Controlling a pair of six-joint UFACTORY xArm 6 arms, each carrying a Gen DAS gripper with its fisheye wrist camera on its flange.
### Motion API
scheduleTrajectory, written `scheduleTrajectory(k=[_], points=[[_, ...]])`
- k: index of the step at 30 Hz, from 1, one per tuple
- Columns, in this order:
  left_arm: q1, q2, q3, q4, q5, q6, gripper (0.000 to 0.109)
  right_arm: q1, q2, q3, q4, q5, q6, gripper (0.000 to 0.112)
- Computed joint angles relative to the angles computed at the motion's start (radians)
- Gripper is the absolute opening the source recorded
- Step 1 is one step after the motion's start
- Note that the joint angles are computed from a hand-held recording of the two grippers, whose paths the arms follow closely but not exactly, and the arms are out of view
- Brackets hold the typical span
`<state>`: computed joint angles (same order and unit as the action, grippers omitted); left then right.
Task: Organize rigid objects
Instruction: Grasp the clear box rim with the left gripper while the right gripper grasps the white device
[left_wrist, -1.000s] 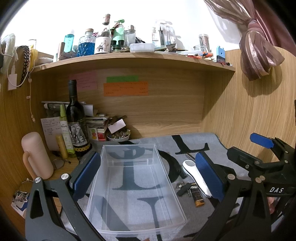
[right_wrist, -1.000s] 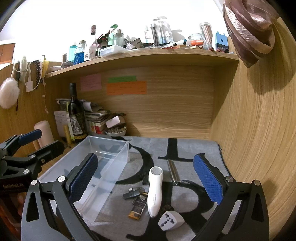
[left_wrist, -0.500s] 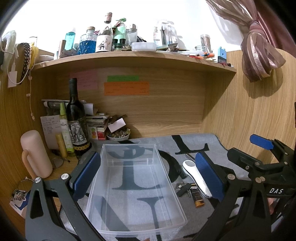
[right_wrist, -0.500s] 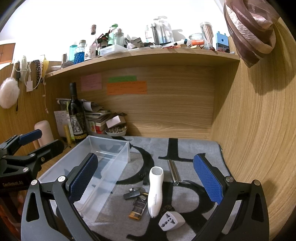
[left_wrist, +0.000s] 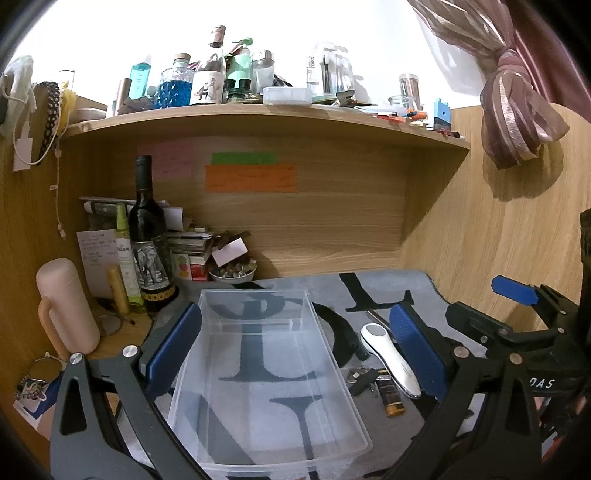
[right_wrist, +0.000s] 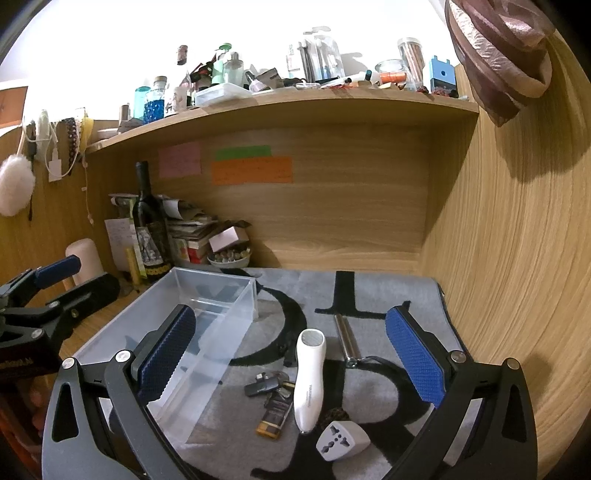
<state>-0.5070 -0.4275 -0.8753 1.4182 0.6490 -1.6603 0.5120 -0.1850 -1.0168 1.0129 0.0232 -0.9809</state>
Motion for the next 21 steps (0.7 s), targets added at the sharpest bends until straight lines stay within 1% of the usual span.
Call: scheduleTrajectory(k=[2, 3, 4, 8, 10, 12, 13, 15, 16, 18, 21], points=[[0.006, -0.001, 0.002, -0.004, -0.009, 0.0, 0.099, -0.002, 0.001, 0.001, -0.018, 0.001, 0.011, 0.103], [0.013, -0.001, 0.004, -0.012, -0.021, 0.006, 0.092, -0.001, 0.002, 0.003, -0.025, -0.003, 0.016, 0.103], [0.019, 0.001, 0.003, -0.028, -0.03, 0.018, 0.087, -0.003, 0.003, 0.003, -0.045, -0.002, 0.033, 0.102], [0.057, 0.001, 0.012, -0.09, -0.071, 0.058, 0.086, -0.013, 0.011, 0.002, -0.089, 0.008, 0.074, 0.097], [0.076, -0.004, 0.02, -0.125, -0.086, 0.087, 0.083, -0.022, 0.017, -0.002, -0.114, 0.016, 0.102, 0.095], [0.111, -0.014, 0.035, -0.176, -0.128, 0.124, 0.082, -0.033, 0.025, -0.006, -0.141, 0.028, 0.13, 0.093], [0.13, -0.019, 0.043, -0.207, -0.144, 0.145, 0.079, -0.036, 0.027, -0.007, -0.147, 0.032, 0.137, 0.09], [0.159, -0.023, 0.053, -0.291, -0.153, 0.219, 0.076, -0.045, 0.034, -0.012, -0.164, 0.047, 0.157, 0.087], [0.177, -0.023, 0.056, -0.345, -0.151, 0.275, 0.076, -0.049, 0.038, -0.015, -0.171, 0.055, 0.164, 0.085], [0.198, -0.021, 0.059, -0.411, -0.144, 0.349, 0.074, -0.056, 0.047, -0.019, -0.192, 0.064, 0.185, 0.084], [0.236, -0.013, 0.061, -0.521, -0.126, 0.47, 0.069, -0.072, 0.065, -0.025, -0.258, 0.085, 0.245, 0.079]])
